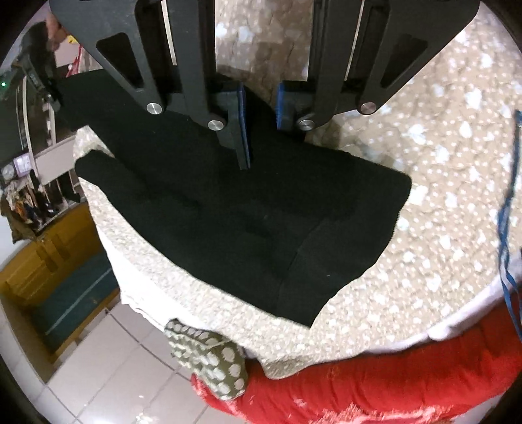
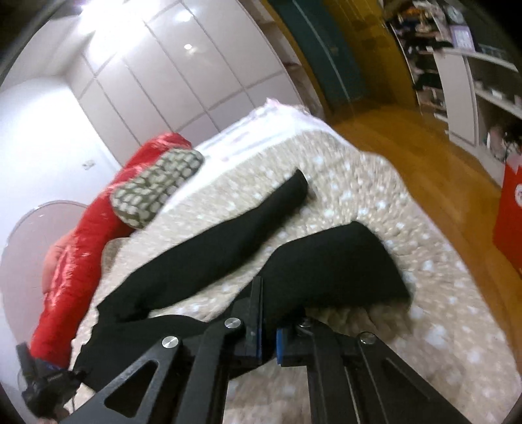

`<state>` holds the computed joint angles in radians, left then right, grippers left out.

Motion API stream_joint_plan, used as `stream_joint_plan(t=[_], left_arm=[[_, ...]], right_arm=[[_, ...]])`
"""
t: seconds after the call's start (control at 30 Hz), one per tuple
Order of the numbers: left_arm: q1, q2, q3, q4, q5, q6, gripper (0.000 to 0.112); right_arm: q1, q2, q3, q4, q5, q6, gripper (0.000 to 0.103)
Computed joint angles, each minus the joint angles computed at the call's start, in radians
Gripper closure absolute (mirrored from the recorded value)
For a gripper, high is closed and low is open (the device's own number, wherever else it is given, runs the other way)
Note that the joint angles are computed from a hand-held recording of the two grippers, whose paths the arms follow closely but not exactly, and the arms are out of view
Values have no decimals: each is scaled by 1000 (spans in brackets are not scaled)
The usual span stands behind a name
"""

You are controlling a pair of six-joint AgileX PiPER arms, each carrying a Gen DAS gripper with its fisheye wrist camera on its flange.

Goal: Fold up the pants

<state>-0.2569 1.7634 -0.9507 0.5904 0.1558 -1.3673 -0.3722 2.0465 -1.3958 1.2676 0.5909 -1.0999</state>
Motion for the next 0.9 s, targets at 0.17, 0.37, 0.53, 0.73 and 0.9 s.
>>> stream_joint_plan(t=[0.17, 0.37, 0.53, 0.73, 0.9], left_arm=[[-24, -100, 107, 24, 2, 33, 101], [-27, -69, 174, -105, -16, 156, 100], [-43, -129, 198, -81, 17, 150, 98], [-77, -169, 228, 51, 72, 16, 94], [-90, -228, 248, 65, 140, 1, 94]], right_arm=[[-55, -175, 203, -9, 32, -129, 98], [-88, -103, 230, -316, 27, 68, 89], [-132, -187, 276, -348, -119, 96, 82], [-86, -151, 162, -475, -183, 206, 56], [-38, 35, -21, -711, -159, 379, 65]])
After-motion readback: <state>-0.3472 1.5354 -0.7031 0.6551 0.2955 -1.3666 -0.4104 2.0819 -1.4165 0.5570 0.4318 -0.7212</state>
